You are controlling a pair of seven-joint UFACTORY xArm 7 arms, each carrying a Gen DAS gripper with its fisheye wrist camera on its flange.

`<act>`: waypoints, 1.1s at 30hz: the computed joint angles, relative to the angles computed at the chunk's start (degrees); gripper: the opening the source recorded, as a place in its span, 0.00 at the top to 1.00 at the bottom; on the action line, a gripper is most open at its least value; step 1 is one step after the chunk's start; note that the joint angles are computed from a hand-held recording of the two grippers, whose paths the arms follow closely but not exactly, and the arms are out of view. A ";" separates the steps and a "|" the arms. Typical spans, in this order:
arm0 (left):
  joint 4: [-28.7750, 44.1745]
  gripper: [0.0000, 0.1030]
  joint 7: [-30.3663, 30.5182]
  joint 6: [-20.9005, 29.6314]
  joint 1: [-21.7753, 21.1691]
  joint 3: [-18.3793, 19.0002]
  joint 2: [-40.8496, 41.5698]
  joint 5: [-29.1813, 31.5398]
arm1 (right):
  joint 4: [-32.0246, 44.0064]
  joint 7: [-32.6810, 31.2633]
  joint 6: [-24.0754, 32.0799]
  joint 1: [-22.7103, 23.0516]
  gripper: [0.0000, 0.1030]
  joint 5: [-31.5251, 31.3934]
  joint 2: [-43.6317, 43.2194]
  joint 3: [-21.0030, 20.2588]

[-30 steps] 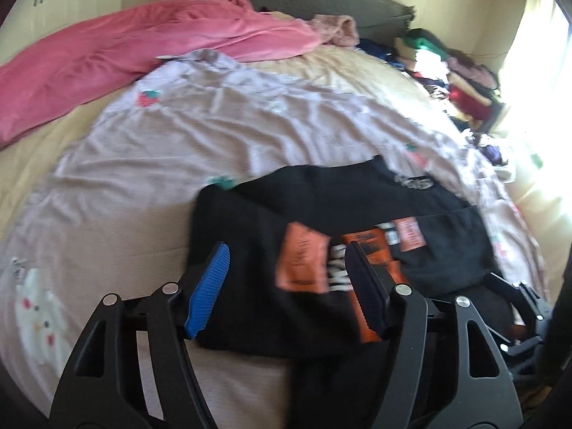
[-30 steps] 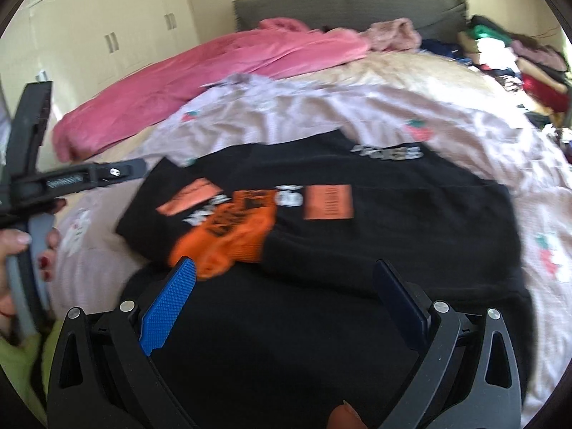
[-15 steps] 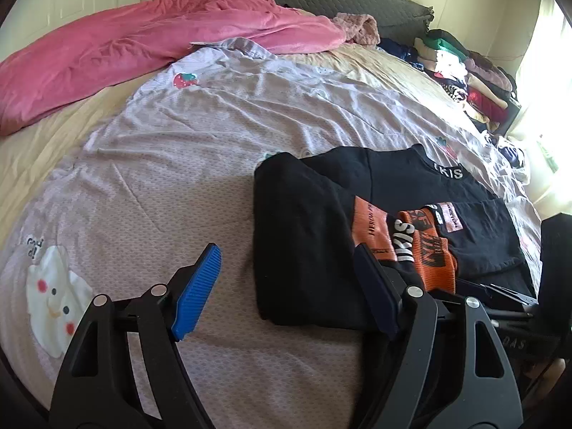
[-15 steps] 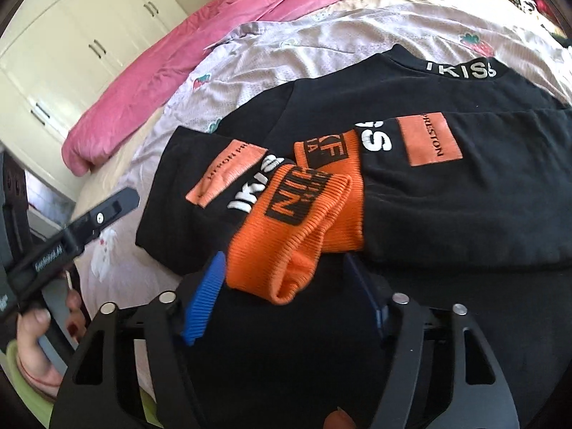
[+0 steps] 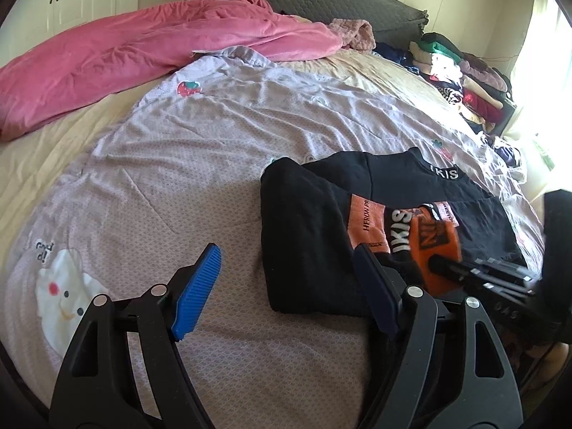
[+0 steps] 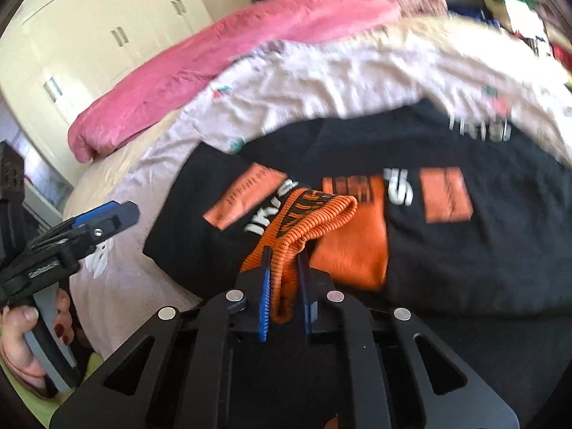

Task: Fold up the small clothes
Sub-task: 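Lift the shirt side with the right tool and fold it over the body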

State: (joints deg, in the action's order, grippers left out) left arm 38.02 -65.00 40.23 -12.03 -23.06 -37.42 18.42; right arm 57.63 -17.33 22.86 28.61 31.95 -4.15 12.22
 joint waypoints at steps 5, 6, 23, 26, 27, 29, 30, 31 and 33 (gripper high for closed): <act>0.98 0.33 -0.02 0.59 -0.25 0.20 0.57 -0.58 | 1.20 -3.46 -1.77 -0.30 0.90 -1.31 -1.80 -0.62; 1.12 0.33 -0.12 0.73 -0.22 0.07 0.50 -0.47 | 1.65 -4.44 -2.29 -0.44 0.90 -1.78 -2.22 -0.99; 7.20 0.33 -1.80 0.57 -0.62 -1.80 6.84 2.16 | -1.12 -3.22 -8.34 -9.98 0.92 -19.04 -7.11 -5.48; 9.55 0.33 -2.38 -0.51 -0.82 -2.13 10.23 3.71 | -2.48 -0.77 -8.80 -12.14 0.92 -23.59 -7.42 -5.52; 10.26 0.33 -2.59 -0.91 -0.96 -2.16 11.30 4.30 | -2.89 -0.25 -9.16 -12.75 0.92 -24.90 -7.42 -5.60; 12.15 0.33 -3.26 -1.09 -1.16 -2.44 13.88 5.87 | -3.49 1.74 -9.77 -14.24 0.92 -28.05 -7.35 -5.17; 13.20 0.33 -3.25 -1.05 -1.54 -2.29 15.44 6.33 | -3.79 2.44 -10.07 -14.69 0.92 -29.09 -7.32 -5.19; 14.26 0.33 -3.26 -0.88 -1.96 -2.12 16.95 6.95 | -4.21 2.77 -10.48 -14.89 0.92 -29.48 -7.25 -5.50; 16.64 0.33 -3.30 -0.42 -2.96 -1.82 20.17 8.64 | -4.86 2.70 -10.76 -14.73 0.92 -29.24 -7.29 -6.23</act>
State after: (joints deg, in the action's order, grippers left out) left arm 54.66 -68.31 39.80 -14.99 -24.88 -17.25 27.06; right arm 52.76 -14.63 12.11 13.88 2.71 -11.44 5.98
